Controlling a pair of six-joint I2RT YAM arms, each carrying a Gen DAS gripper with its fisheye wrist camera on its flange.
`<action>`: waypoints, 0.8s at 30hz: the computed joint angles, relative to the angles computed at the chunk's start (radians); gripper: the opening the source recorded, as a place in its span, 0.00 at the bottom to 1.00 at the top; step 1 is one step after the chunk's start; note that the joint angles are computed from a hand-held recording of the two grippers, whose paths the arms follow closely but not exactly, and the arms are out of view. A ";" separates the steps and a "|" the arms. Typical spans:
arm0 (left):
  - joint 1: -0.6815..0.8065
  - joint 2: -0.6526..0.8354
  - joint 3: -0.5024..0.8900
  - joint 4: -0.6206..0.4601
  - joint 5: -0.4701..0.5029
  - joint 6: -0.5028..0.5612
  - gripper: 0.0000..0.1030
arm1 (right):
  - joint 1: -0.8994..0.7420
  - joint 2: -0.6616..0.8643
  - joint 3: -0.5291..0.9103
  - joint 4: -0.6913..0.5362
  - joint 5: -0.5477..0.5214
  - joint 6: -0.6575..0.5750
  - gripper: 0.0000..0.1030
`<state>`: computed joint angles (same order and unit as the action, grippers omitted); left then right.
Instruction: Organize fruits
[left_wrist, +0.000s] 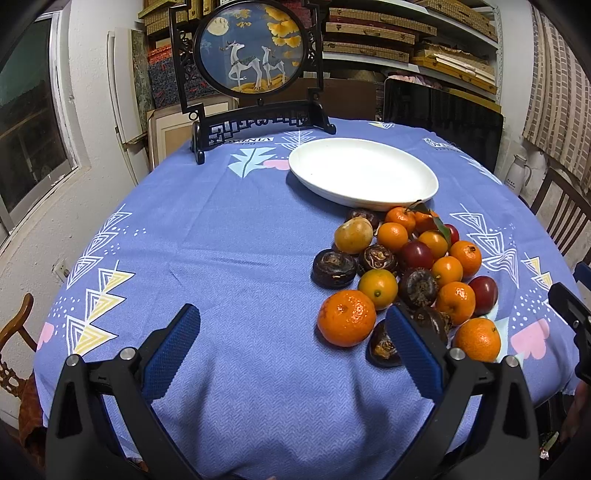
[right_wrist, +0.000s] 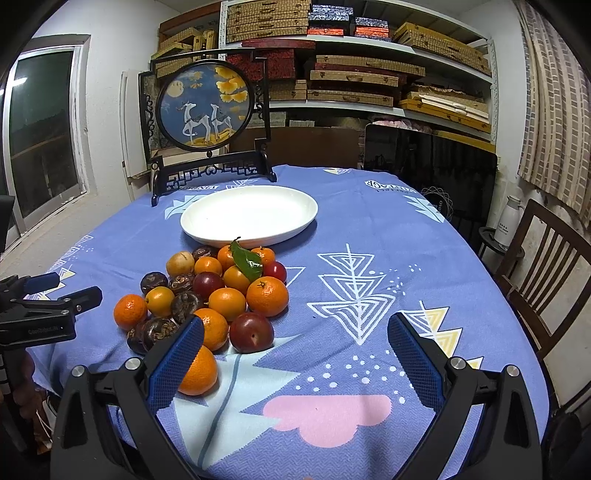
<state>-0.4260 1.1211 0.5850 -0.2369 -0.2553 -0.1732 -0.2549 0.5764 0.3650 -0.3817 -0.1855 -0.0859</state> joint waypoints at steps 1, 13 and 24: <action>0.000 0.000 0.000 0.001 0.000 0.000 0.96 | 0.002 -0.002 0.000 0.000 0.001 0.000 0.97; 0.000 -0.002 -0.004 0.002 0.003 0.001 0.96 | 0.005 -0.007 0.000 -0.008 -0.008 -0.003 0.97; 0.015 -0.019 -0.006 -0.018 0.016 -0.003 0.96 | 0.135 0.022 0.008 -0.080 -0.124 -0.094 0.88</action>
